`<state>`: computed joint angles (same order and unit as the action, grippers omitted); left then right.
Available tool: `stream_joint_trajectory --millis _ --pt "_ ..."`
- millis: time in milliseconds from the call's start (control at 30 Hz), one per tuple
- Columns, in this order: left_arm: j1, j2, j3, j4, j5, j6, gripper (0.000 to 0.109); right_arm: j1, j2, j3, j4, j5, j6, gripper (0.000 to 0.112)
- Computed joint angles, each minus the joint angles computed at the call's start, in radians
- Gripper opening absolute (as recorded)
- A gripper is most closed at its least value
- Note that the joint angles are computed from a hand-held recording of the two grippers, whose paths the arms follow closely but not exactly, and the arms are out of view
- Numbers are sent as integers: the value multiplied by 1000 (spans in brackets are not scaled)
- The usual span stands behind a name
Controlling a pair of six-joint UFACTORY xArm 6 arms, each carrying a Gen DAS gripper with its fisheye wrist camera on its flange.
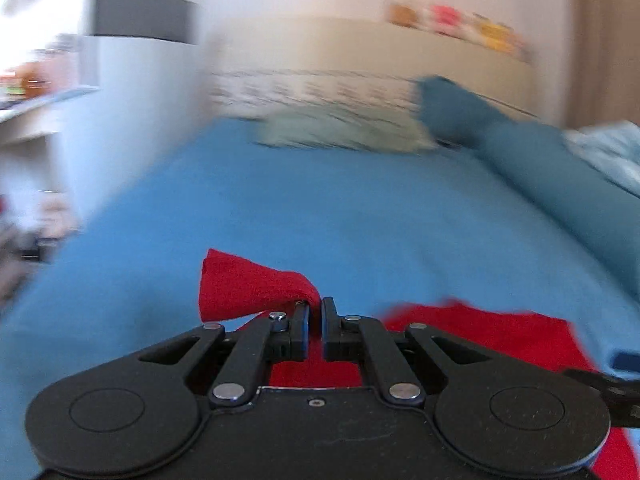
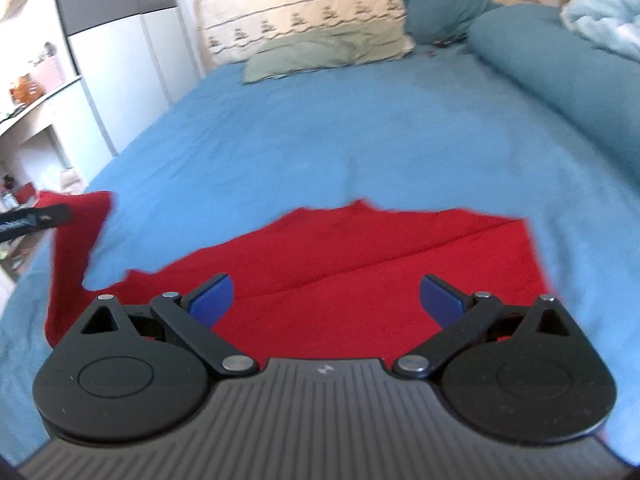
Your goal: Fold small clothes
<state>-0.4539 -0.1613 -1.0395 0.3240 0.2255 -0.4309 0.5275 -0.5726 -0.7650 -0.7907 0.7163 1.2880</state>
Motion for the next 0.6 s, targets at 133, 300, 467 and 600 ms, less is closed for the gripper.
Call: stream_joint_trajectory --millis 133,300,467,600 --pt "-172 158 -58 -7 8 -50 5 -122 -130 120 78 -14 -134 103" --pt "-269 287 -94 6 68 -112 6 -253 -223 234 238 -47 -337 103" --pt "-260 243 -49 -26 76 -49 52 -284 -213 260 304 -113 -433 103" --pt "-206 90 69 75 107 -78 78 -252 -149 228 305 -182 -438 103"
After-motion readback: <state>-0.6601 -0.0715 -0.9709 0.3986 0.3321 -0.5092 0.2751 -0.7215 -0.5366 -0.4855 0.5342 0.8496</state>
